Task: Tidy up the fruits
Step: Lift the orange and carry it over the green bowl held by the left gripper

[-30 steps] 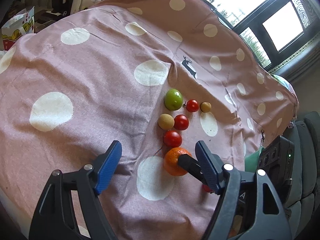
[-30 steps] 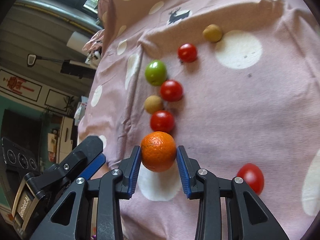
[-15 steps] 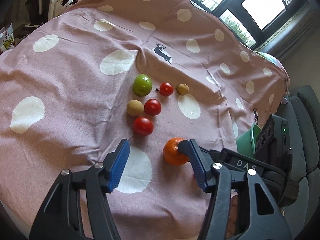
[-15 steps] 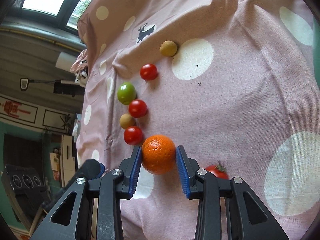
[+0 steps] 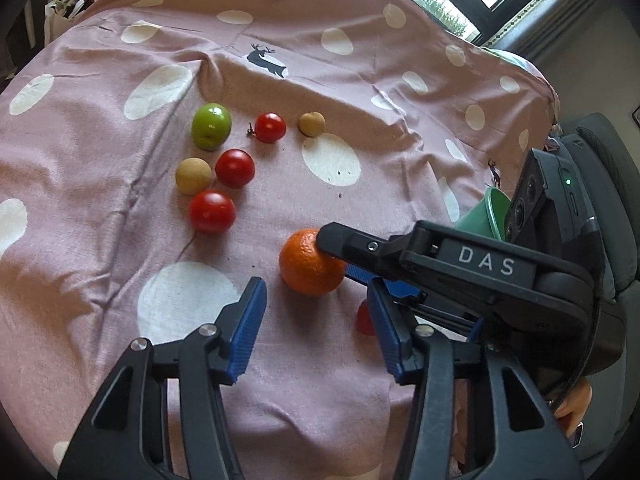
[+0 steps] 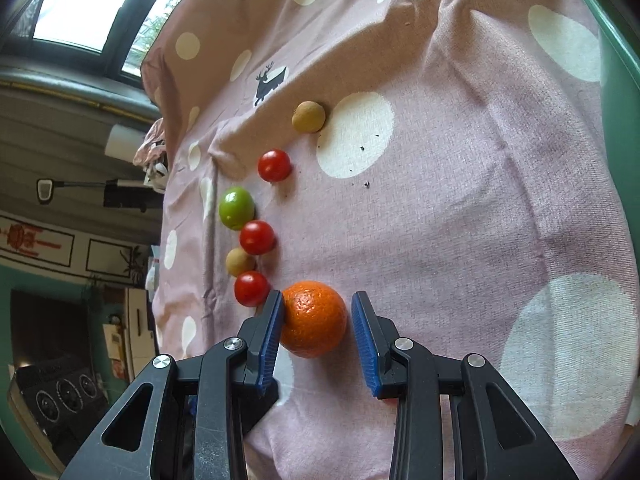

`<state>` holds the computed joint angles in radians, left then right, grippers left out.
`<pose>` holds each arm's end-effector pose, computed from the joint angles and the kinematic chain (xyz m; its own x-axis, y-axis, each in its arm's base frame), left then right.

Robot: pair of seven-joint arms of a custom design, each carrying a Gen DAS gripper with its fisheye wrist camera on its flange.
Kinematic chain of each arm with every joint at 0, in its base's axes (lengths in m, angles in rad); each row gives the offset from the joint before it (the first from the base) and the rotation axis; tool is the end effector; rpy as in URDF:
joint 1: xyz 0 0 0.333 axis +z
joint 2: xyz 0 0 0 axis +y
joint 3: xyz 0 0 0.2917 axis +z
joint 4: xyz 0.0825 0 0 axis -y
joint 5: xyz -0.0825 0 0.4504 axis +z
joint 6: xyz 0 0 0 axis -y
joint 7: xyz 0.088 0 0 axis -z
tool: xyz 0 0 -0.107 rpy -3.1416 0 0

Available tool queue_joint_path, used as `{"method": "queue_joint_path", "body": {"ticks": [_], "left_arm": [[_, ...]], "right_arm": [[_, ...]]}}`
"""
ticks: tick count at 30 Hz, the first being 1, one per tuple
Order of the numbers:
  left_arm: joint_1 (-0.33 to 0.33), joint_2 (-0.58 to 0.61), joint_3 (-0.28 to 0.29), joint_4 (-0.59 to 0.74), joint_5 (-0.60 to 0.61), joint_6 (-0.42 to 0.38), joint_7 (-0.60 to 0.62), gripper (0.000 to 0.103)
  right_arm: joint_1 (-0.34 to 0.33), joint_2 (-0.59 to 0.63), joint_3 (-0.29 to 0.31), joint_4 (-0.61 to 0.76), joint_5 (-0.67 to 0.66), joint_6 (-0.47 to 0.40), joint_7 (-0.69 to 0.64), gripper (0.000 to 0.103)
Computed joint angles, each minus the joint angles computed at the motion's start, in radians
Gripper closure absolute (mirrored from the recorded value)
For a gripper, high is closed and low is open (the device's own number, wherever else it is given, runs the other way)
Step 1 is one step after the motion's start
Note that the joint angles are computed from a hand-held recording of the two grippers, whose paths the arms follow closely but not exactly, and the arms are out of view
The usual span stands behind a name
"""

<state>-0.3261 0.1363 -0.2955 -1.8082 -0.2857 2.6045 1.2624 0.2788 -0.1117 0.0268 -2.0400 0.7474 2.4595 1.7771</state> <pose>0.5811 -0.3988 0.4956 -0.2076 -0.8627 0.4611 -0.8891 -0.0302 -0.4568 0.6011 0.1895 0.5038 -0.1924 -0.7022 -0.6855 -0.8911 0.4175 -0.1776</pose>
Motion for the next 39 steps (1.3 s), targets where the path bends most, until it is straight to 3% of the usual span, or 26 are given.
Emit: {"method": "queue_joint_path", "body": {"ticks": [16,22,39], "left_arm": [[-0.012,0.075,0.003,0.058,0.078,-0.03,-0.076,0.067],[-0.013,0.07,0.002,0.049,0.091,-0.014,-0.085,0.067],[-0.028,-0.029,0.005,-0.044,0.161,0.138,-0.096,0.066]], "right_arm": [[-0.001,0.007,-0.002,0.003,0.064,-0.016,-0.057,0.066],[0.0,0.008,0.001,0.004,0.061,-0.012,-0.063,0.066],[0.046,-0.085,-0.007,-0.052,0.075,0.107,-0.155,0.066]]}}
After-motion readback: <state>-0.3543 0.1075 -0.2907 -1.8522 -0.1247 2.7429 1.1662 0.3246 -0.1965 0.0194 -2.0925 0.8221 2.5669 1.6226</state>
